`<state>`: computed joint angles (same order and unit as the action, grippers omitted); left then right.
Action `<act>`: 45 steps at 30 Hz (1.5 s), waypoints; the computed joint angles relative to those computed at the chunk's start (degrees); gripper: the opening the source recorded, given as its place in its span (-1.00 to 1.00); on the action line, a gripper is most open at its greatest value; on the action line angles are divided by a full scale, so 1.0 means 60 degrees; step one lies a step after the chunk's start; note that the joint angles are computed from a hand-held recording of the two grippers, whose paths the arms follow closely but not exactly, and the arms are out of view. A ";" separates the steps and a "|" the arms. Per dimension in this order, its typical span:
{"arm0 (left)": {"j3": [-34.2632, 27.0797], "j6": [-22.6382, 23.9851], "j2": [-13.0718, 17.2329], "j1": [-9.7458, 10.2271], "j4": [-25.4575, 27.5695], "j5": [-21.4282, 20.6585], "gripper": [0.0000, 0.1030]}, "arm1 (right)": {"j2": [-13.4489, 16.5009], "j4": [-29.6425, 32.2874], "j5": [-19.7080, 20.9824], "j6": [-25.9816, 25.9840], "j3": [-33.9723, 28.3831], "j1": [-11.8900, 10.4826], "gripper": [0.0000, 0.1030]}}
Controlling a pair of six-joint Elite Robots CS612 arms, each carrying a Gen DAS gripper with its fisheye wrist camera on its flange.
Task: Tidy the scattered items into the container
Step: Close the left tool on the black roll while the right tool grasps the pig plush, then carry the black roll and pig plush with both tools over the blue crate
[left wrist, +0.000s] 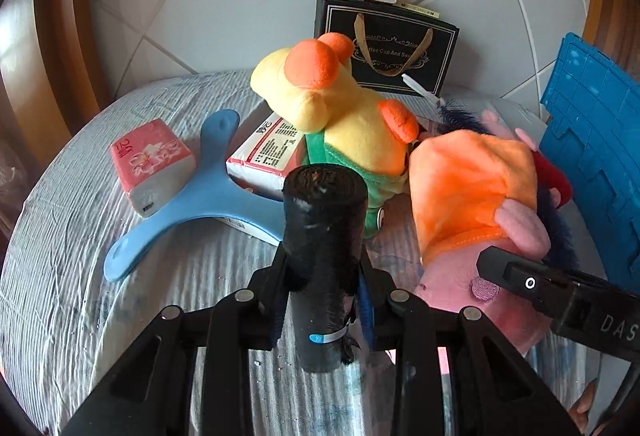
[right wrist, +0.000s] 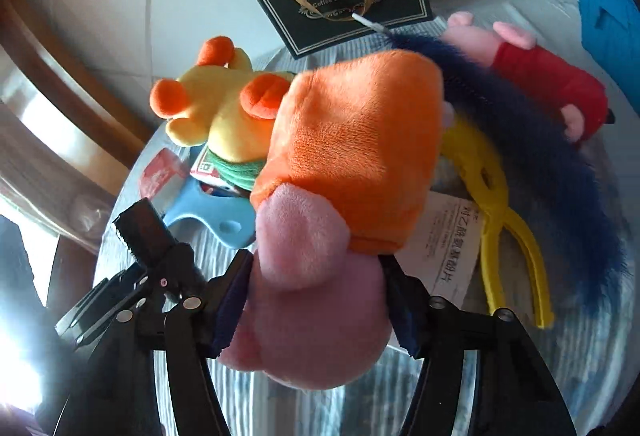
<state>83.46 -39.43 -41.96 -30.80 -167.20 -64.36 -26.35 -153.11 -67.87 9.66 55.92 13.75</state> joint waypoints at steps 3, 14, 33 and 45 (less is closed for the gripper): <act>0.0189 0.0185 -0.0166 -0.0052 -0.0141 -0.0118 -0.44 | -0.0415 0.0234 -0.0163 -0.0146 0.0525 0.0022 0.17; 0.0580 0.0572 -0.0172 -0.0205 -0.0394 -0.0224 -0.44 | -0.0531 0.0682 -0.1845 -0.0456 0.0860 0.0192 1.00; 0.0456 0.1426 -0.0646 -0.0533 -0.1184 0.0161 -0.45 | -0.1710 -0.1275 -0.2678 -0.0518 0.2054 0.0165 0.45; -0.0943 0.2286 -0.0754 -0.1273 -0.1805 0.1220 -0.45 | -0.3021 -0.2961 -0.2317 -0.1004 0.2638 -0.0525 0.45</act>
<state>77.80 -25.71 -46.48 -38.44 -178.03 -57.04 -44.48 -170.87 -81.77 3.64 71.75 10.60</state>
